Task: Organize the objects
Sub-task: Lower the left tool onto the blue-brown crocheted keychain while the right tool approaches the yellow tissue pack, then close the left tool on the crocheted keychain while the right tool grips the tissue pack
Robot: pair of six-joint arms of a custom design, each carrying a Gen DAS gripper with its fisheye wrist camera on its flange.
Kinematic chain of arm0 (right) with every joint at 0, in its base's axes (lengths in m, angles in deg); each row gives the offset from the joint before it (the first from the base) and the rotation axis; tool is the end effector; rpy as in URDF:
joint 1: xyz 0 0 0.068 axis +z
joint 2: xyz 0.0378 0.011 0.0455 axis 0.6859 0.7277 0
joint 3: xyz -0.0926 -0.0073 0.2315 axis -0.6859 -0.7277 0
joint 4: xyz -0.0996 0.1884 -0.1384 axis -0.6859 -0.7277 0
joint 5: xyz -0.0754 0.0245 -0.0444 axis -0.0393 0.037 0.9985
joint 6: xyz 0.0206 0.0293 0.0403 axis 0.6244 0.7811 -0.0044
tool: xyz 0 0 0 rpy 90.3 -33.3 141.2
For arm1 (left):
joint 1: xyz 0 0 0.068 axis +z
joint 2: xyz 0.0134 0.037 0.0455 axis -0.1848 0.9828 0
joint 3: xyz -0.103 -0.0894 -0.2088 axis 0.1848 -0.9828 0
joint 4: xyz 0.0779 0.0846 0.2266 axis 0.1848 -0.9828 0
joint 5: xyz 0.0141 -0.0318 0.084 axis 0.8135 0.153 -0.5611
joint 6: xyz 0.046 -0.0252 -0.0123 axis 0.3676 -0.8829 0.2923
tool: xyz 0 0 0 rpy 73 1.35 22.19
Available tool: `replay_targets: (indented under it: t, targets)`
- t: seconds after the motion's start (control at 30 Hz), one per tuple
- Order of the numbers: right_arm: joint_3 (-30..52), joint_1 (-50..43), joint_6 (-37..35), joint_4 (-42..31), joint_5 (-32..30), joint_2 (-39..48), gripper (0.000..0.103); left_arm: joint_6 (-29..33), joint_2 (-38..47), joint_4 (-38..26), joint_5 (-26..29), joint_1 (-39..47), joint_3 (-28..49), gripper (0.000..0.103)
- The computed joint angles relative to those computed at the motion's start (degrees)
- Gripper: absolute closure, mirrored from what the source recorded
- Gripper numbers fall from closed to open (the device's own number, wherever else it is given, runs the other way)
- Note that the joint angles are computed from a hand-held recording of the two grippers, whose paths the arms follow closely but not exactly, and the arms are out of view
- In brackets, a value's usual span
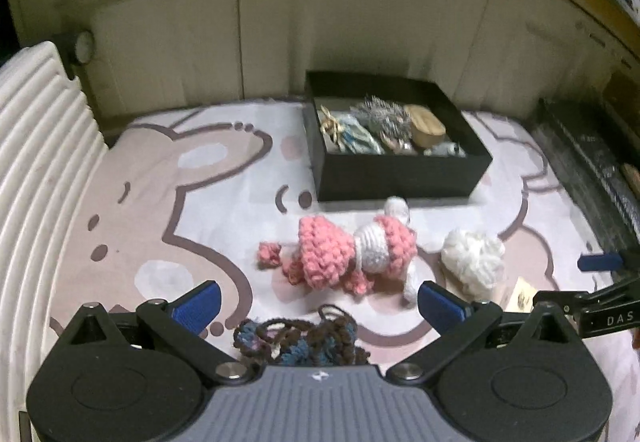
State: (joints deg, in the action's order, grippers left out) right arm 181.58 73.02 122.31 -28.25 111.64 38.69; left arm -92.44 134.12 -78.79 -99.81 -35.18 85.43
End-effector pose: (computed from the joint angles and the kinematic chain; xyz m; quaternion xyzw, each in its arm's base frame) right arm 0.3635 0.1893 0.2282 0.3668 0.8730 0.0323 0.3198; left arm 0.2042 -0.0734 0.3244 -0.3139 0.9002 0.0936 0.2870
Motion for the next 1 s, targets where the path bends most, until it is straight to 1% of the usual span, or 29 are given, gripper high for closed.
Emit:
replay_targets:
  t: [0.1, 0.2, 0.27, 0.37, 0.43, 0.5, 0.53, 0.57, 0.73, 0.83, 0.9, 1.0]
  targets:
    - [2.57, -0.76, -1.17, -1.86, -3.30, 2.15, 0.000, 2.04, -0.85, 1.42, 2.45, 1.39, -1.82, 0.002]
    - [2.87, -1.50, -2.32, -0.38, -6.58, 3.06, 0.001, 3.18, -2.43, 3.45, 5.61, 3.18, -3.99, 0.007]
    - [2.25, -2.20, -1.82, 1.68, -9.47, 3.20, 0.007, 3.40, -3.06, 4.21, 7.10, 3.91, -4.96, 0.008]
    - [3.02, -3.12, -1.36, 2.84, -14.97, 4.04, 0.009, 3.75, -3.71, 5.05, 8.59, 4.66, -5.89, 0.009]
    - [4.87, -3.05, -2.45, 2.26, -17.00, 5.16, 0.012, 4.08, -3.90, 5.55, 9.67, 5.33, -6.35, 0.010]
    - [7.75, -2.73, -3.41, 0.32, -17.25, 6.68, 0.018, 4.49, -3.64, 5.71, 10.91, 5.97, -6.55, 0.015]
    - [8.74, -2.64, -3.66, -0.27, -17.15, 7.24, 0.025, 4.70, -3.44, 5.63, 11.57, 6.21, -6.60, 0.019]
    - [9.76, -2.61, -3.65, -0.84, -17.29, 7.89, 0.028, 4.99, -3.06, 5.54, 12.31, 6.50, -6.61, 0.021]
    - [16.03, -2.64, -3.86, -5.87, -17.00, 12.05, 0.032, 6.88, -1.07, 4.30, 13.74, 7.21, -6.64, 0.023]
    - [19.90, -2.68, -4.70, -8.78, -16.93, 14.53, 0.032, 8.35, -0.01, 3.84, 13.87, 7.44, -6.88, 0.023]
    - [20.97, -2.74, -4.86, -9.67, -16.75, 15.14, 0.032, 9.70, 0.91, 3.59, 13.98, 7.70, -6.97, 0.023]
    - [21.86, -2.74, -5.09, -10.69, -16.29, 15.64, 0.037, 10.70, 2.27, 2.95, 13.89, 7.92, -7.00, 0.023]
